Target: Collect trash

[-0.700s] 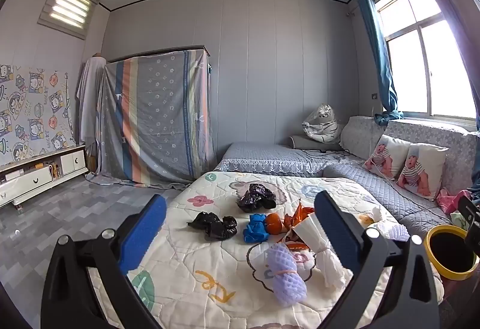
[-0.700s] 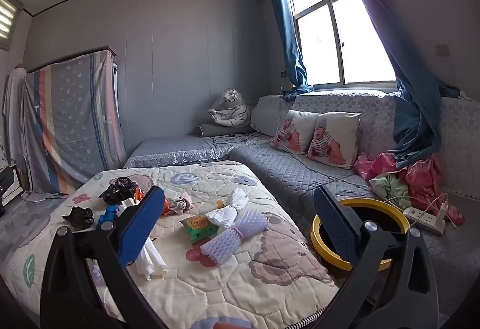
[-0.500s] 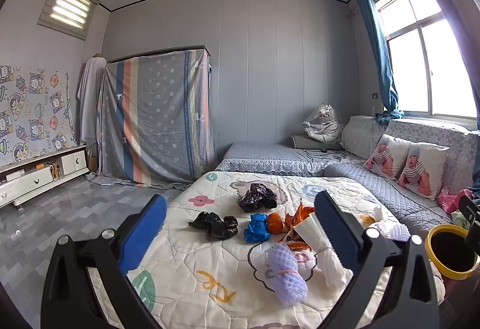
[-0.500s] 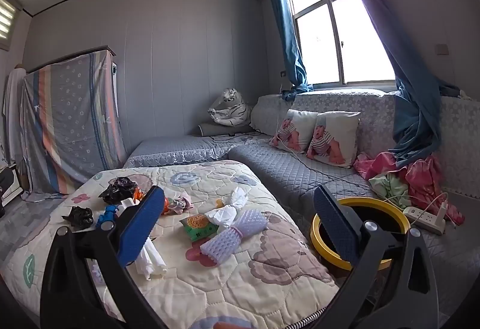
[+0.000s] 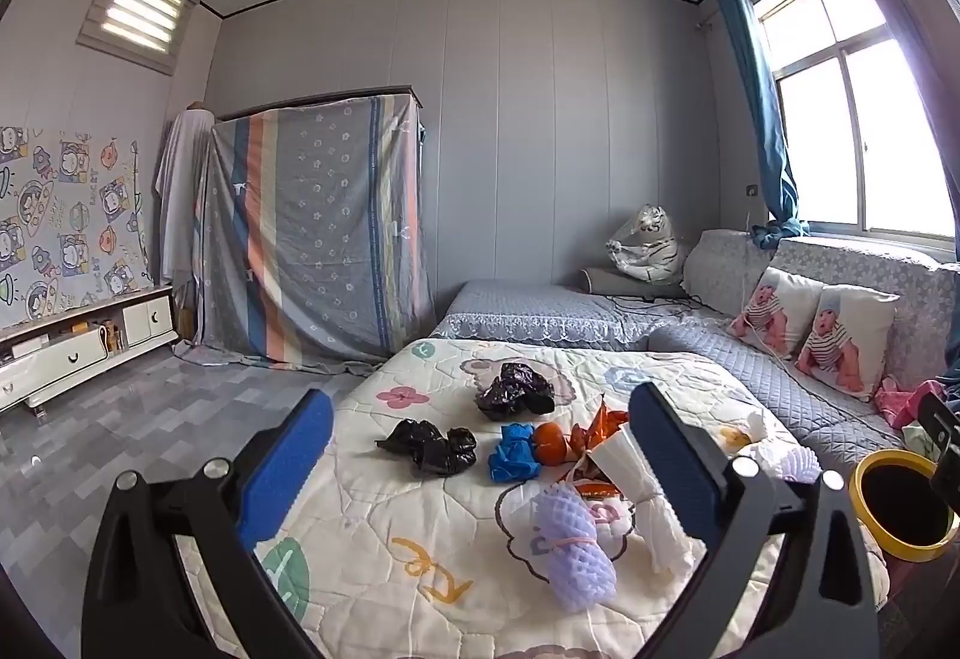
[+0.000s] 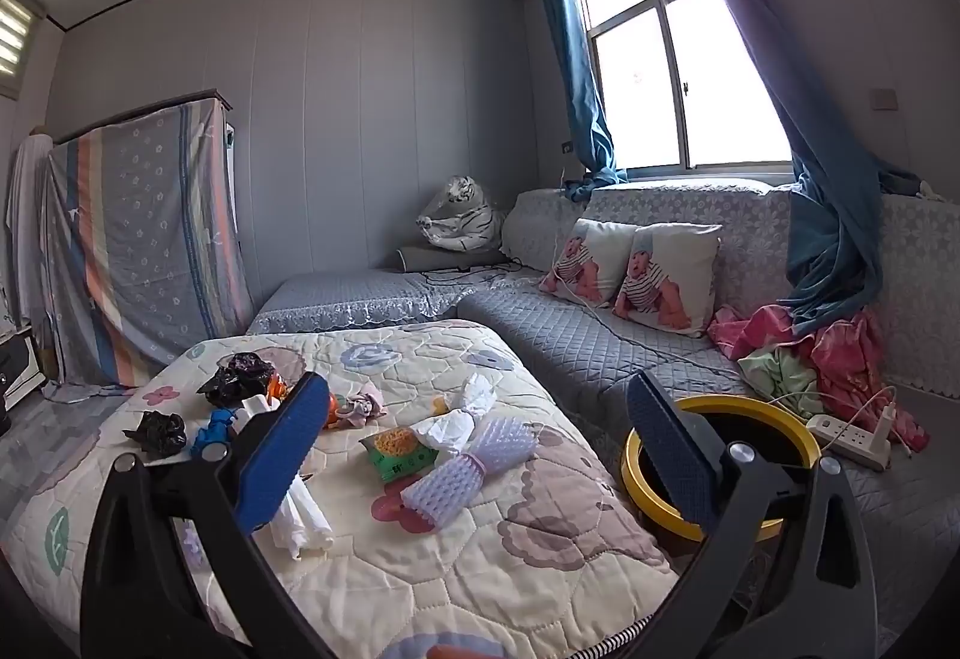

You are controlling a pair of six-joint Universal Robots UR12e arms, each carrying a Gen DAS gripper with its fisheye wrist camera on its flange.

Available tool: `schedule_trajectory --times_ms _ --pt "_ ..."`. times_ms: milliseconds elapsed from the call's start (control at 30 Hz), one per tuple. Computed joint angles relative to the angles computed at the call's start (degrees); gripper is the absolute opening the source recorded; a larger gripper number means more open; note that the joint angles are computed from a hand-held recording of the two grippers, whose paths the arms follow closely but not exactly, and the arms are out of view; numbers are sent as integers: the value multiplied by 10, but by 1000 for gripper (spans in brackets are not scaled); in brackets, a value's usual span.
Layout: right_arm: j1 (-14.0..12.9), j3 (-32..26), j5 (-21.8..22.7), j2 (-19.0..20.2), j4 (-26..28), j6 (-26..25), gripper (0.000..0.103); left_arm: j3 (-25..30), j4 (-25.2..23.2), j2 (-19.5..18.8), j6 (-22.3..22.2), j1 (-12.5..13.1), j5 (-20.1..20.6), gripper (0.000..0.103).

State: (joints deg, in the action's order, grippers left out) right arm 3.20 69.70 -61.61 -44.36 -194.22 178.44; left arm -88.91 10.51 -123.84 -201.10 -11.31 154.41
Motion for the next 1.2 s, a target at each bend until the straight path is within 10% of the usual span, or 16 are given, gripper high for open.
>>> schedule_trajectory --times_ms 1200 --pt "0 0 0 1 0 -2 95 -9 -16 7 -21 1 -4 95"
